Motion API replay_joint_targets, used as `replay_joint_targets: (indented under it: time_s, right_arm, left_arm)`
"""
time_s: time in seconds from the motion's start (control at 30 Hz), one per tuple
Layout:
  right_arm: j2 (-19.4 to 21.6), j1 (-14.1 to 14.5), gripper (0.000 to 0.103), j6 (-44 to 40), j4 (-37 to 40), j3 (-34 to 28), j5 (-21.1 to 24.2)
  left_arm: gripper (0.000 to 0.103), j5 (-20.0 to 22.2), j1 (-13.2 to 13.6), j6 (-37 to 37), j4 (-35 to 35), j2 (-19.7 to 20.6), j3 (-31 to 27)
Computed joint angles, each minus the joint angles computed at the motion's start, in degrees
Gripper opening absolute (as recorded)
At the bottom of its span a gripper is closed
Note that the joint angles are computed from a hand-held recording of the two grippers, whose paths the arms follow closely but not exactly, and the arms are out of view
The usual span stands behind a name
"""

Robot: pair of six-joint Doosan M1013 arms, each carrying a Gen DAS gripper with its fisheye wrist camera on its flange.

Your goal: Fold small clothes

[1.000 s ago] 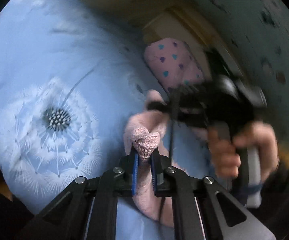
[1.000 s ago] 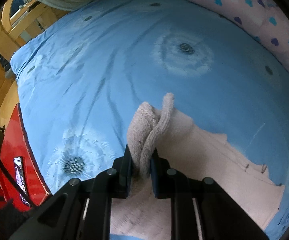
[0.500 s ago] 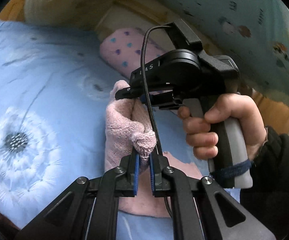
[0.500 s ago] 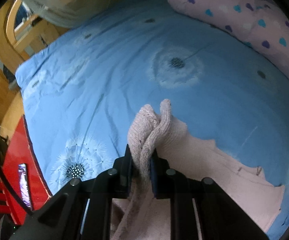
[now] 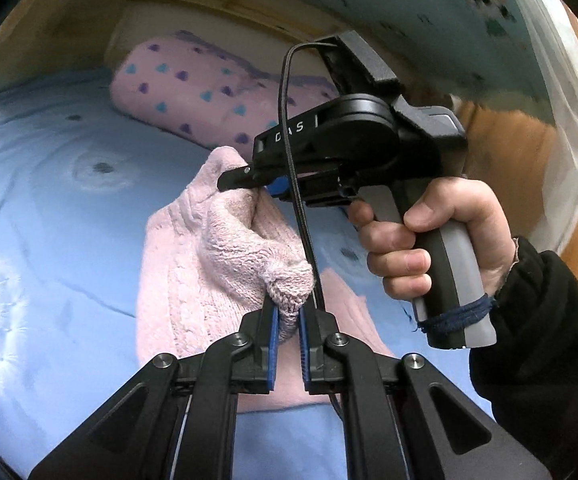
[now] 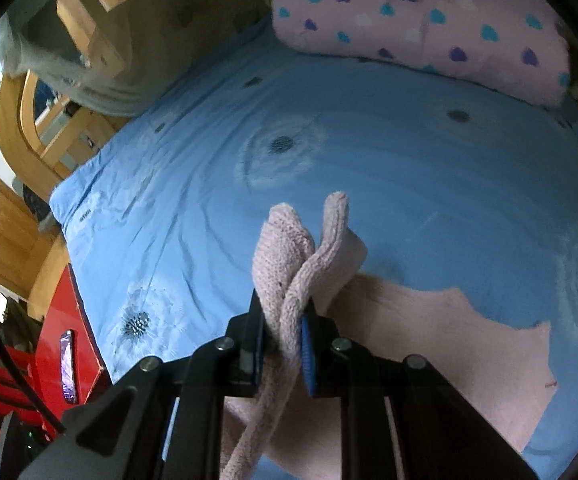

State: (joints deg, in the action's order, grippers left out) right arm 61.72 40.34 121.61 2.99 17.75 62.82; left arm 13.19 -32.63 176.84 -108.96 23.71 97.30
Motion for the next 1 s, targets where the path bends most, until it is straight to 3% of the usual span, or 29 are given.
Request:
replay_joint_targets:
  time_s: [0.1,0.2,0.3,0.37,0.5,0.67,1.0]
  right_arm:
    - [-6.94,-0.96,0.015,0.65,0.34,14.46,-8.62]
    - [-11.46,-1.70,0.015,-0.31,1.49,23.88,-15.61]
    - [-14.09,-2.79,0.016,-1.15,2.77,29.35,-18.02]
    - [-15.40,-3.42,0.016,-0.90,3.02,31.96,-19.33]
    - [-19.18,-4.62,0.016,-0.09,3.82,39.63,-25.95]
    - [-21.85,-6.16,0.016,-0.20,6.25,45.00,-28.85]
    - [-22.56,-6.21,0.016,3.72,2.40,49.22,-25.32]
  left_arm:
    - [0.000,0.34,-1.31,-8.15,10.06,0.91,-1.56]
    - [0.000,1.95,-2.27,-14.98,18.29,2.03,-3.34]
    - [0.000,2.40,-3.47,-21.25,27.29,3.44,-5.74]
    - [0.000,3.00,-4.32,-23.17,29.34,4.03,-6.55]
    - [0.000,4.15,-5.69,-30.01,36.85,5.81,-9.62]
    - [0.000,3.92,-7.56,-36.10,47.85,6.74,-12.01]
    - [0.000,5.24,-9.92,-55.36,72.68,8.14,-13.05]
